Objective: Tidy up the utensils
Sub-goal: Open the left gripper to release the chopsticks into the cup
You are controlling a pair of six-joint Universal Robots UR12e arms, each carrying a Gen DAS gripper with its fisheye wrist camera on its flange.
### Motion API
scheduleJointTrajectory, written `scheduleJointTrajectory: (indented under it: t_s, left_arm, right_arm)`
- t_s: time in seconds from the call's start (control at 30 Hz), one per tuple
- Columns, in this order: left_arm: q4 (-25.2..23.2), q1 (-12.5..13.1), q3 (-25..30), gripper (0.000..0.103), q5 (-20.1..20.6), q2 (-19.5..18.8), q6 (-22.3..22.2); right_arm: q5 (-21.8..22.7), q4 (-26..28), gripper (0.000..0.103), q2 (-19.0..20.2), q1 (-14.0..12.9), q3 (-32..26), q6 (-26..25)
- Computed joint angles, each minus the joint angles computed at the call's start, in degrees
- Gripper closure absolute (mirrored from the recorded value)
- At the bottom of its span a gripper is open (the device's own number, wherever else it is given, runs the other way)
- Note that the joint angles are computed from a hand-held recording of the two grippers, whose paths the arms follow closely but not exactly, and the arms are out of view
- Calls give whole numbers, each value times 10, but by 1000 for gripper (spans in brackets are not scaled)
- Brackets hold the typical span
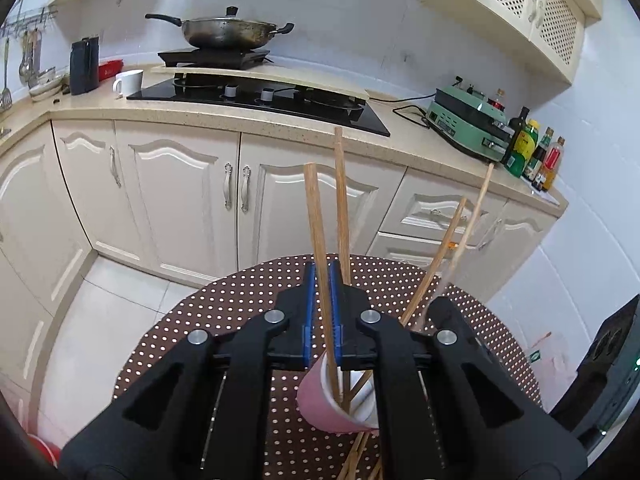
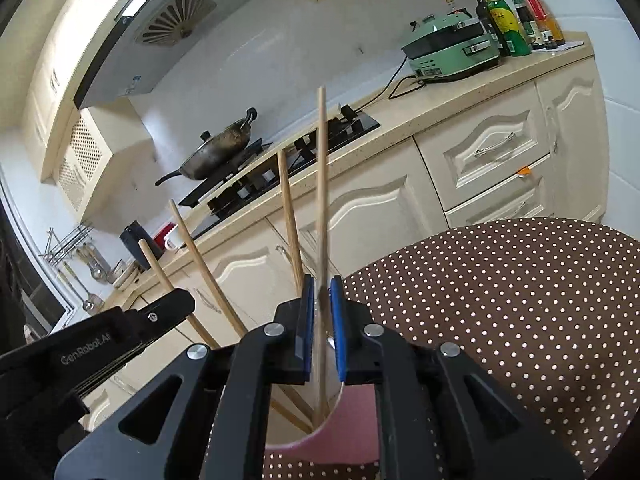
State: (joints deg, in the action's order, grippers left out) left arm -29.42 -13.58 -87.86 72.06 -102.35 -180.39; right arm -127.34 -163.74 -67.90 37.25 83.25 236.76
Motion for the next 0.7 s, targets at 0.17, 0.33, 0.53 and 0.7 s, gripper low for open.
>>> scheduleJointTrajectory:
  t_s: [0.17, 0.33, 0.53, 0.7]
  left_arm:
    - [-1, 1, -11, 70, 10, 8, 18]
    - [8, 5, -27, 55, 14, 20, 19]
    - [-1, 7, -35, 55, 18, 35, 27]
    - [-18, 8, -38, 55, 23, 50, 32]
  right_arm:
    - [3, 19, 75, -9, 3, 4, -11]
    - [-11, 39, 57, -18, 7, 7, -15]
    - [-9, 72, 48, -30, 11, 3, -26]
    - [-1, 98, 46, -42, 15, -3, -31]
